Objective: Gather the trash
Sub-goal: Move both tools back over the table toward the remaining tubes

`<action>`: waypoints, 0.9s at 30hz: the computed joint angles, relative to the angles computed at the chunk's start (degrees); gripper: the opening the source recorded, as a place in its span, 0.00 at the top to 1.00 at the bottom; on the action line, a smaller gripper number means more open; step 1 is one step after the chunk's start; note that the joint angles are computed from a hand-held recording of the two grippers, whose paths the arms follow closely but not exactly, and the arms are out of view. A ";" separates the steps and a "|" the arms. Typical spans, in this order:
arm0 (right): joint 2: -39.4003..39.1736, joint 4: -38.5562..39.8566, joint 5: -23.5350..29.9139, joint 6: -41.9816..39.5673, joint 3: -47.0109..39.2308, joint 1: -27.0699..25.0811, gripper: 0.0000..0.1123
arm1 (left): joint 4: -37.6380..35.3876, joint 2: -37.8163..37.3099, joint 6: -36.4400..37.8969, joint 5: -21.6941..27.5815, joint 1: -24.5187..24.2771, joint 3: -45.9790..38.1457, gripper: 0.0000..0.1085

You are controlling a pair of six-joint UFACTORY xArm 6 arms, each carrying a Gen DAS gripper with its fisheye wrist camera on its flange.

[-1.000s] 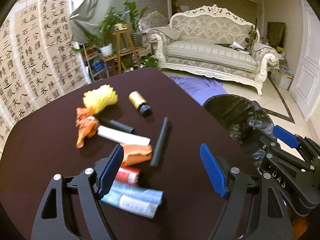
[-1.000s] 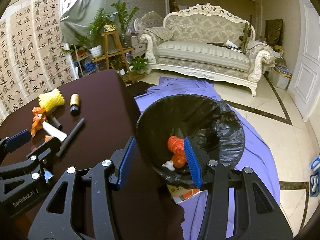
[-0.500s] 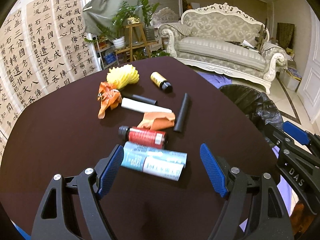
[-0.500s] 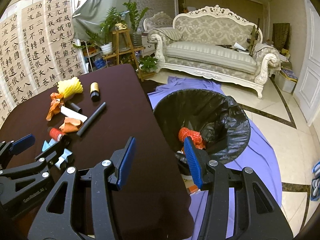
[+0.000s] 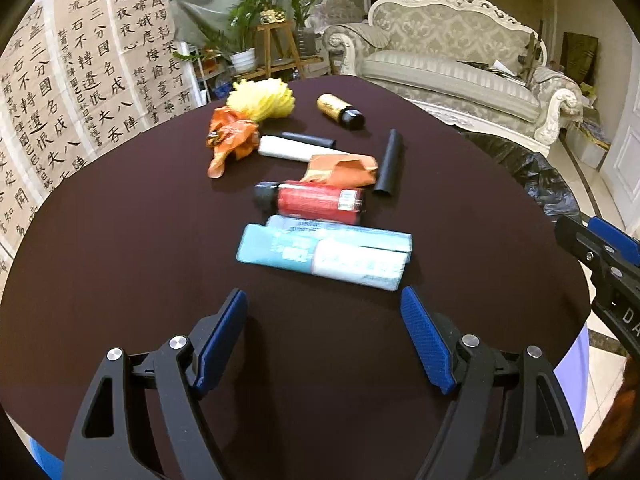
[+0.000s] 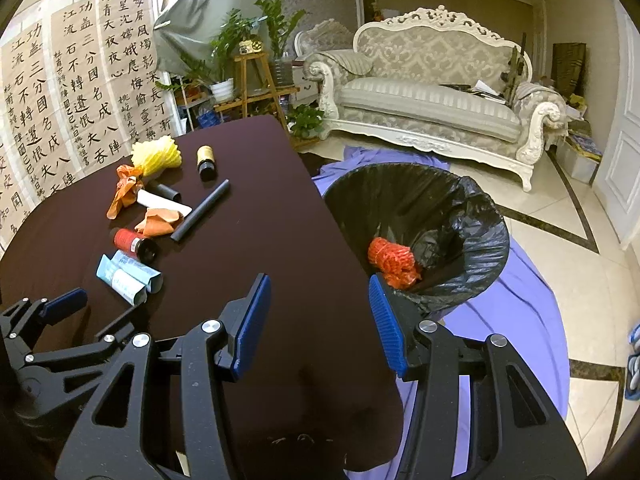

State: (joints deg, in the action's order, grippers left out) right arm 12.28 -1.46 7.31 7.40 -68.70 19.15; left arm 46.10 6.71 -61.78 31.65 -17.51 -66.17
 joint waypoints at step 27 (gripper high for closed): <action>0.93 2.01 1.09 -2.39 -0.95 0.40 0.55 | -3.60 -1.78 -0.83 -0.53 2.78 2.05 0.28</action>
